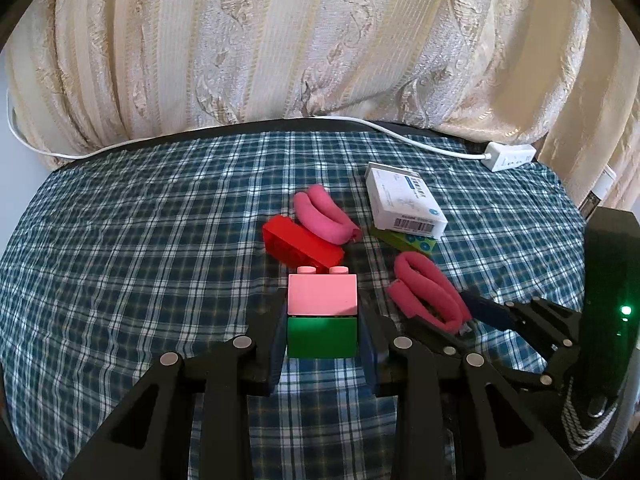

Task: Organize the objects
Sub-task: 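Grasp the pink foam tube with the right tool while the left tool holds the stacked block, then carry the stacked block and pink foam tube over the clear bowl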

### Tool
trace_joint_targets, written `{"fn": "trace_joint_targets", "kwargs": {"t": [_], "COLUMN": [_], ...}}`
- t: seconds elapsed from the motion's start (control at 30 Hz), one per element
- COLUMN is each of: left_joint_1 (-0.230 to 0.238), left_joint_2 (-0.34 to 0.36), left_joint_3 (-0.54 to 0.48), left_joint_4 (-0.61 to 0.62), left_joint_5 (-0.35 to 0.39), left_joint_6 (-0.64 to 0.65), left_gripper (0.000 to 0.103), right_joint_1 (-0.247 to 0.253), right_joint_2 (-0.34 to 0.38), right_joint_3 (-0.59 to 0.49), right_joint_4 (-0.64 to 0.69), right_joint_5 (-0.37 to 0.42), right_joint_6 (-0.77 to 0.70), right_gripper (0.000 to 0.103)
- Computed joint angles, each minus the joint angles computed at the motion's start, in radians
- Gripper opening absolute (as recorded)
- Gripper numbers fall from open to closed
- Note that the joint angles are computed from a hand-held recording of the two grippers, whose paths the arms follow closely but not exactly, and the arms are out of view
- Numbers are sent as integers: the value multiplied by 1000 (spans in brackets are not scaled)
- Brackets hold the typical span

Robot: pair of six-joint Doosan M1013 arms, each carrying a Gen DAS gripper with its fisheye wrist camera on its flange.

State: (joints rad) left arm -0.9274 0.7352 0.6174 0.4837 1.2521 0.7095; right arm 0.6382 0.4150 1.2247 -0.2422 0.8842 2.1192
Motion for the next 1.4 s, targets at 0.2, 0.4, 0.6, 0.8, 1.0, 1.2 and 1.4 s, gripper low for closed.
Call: {"fn": "trace_joint_targets", "kwargs": {"t": [0.2, 0.4, 0.6, 0.8, 1.0, 1.2, 1.4], "left_joint_1": [-6, -12, -20, -27, -37, -49, -67], "left_joint_2": [4, 3, 6, 8, 15, 32, 58], "left_joint_3": [-9, -8, -13, -15, -28, -58, -103], "left_joint_4": [-5, -7, -7, -9, -15, -28, -41], "left_joint_5": [-5, -15, -20, -26, -28, -21, -10], "left_joint_6": [25, 42, 64, 81, 114, 145, 189], "left_gripper": [33, 33, 33, 33, 33, 33, 33], "right_joint_1": [2, 6, 11, 16, 18, 18, 18], "right_joint_2": [-41, -76, -108, -141, -174, -209, -251], "right_joint_3": [53, 98, 136, 173, 212, 253, 298], "right_joint_4": [-17, -37, -70, -114, -151, -186, -239], "right_joint_5": [-30, -46, -66, -79, -89, -94, -101], "right_joint_6": [63, 122, 189, 266, 332, 398, 479], "right_gripper": [51, 51, 51, 51, 51, 51, 51]}}
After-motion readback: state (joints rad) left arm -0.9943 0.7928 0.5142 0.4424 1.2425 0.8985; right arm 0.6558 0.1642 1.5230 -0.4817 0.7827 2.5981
